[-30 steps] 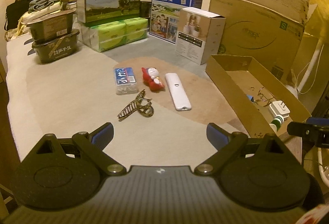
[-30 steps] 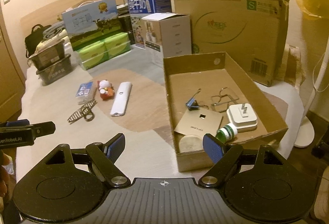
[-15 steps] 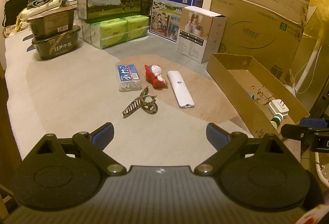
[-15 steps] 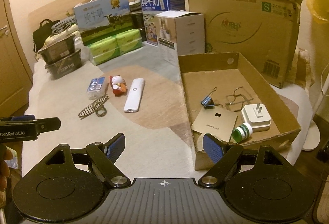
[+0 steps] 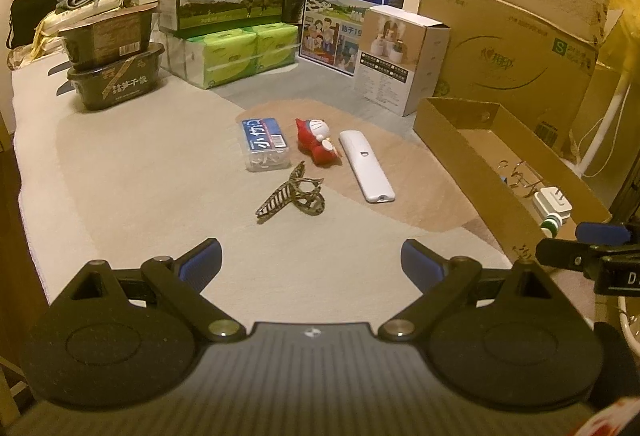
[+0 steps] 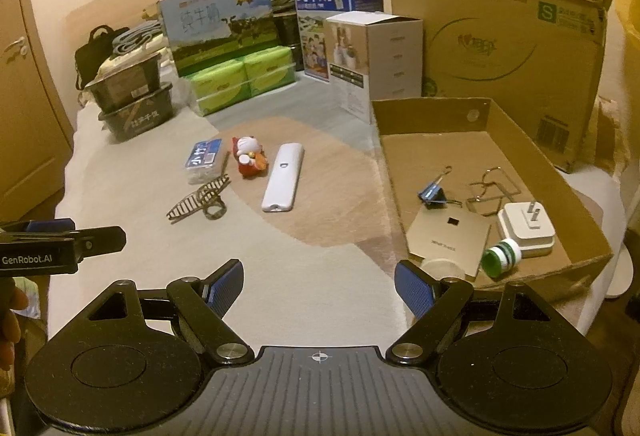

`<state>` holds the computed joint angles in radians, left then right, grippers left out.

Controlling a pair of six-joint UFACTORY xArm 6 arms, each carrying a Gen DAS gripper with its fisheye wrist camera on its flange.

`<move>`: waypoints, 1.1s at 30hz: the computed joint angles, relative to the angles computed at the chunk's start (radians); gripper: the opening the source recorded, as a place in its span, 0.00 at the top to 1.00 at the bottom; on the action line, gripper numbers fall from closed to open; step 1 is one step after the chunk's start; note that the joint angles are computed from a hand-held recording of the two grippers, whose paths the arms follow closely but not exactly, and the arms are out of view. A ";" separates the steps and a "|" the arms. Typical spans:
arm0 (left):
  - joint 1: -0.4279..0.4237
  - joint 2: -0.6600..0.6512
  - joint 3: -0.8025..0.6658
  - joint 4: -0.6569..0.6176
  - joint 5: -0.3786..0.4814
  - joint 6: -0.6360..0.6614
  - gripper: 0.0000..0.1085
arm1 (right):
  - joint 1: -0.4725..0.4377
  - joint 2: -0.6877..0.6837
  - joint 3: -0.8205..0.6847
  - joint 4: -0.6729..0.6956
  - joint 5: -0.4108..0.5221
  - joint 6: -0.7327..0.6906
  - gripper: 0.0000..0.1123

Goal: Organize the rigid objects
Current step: 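Withdraw both open tools from the box toward the hair clip and white remote, then grasp the leopard-print hair claw clip with the left tool while the right tool grasps the white remote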

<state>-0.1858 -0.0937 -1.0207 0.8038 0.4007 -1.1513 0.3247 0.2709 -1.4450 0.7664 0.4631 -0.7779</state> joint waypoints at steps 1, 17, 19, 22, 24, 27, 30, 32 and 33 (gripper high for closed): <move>0.004 0.002 0.001 -0.005 -0.005 0.009 0.12 | 0.004 0.007 -0.006 -0.003 -0.002 0.000 0.27; 0.083 0.101 -0.040 -0.137 -0.088 0.218 0.14 | 0.050 0.172 -0.185 -0.062 0.020 0.042 0.27; 0.091 0.120 -0.052 -0.159 -0.099 0.252 0.14 | 0.055 0.198 -0.215 -0.069 0.019 0.050 0.27; 0.104 0.152 -0.071 -0.200 -0.128 0.300 0.15 | 0.061 0.240 -0.262 -0.078 0.015 0.064 0.27; 0.111 0.174 -0.088 -0.224 -0.140 0.334 0.16 | 0.062 0.273 -0.303 -0.088 0.026 0.078 0.27; 0.120 0.215 -0.119 -0.263 -0.155 0.384 0.18 | 0.064 0.324 -0.369 -0.092 0.040 0.081 0.27; 0.129 0.256 -0.153 -0.279 -0.172 0.413 0.18 | 0.066 0.376 -0.434 -0.103 0.050 0.096 0.27; 0.133 0.285 -0.175 -0.298 -0.180 0.439 0.21 | 0.066 0.415 -0.485 -0.117 0.064 0.112 0.27; 0.136 0.300 -0.188 -0.310 -0.185 0.458 0.23 | 0.065 0.436 -0.514 -0.123 0.071 0.119 0.27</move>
<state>-0.0501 0.2061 -1.2082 0.4934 0.2162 -0.6937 0.3902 0.7072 -1.9591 0.6429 0.5338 -0.6587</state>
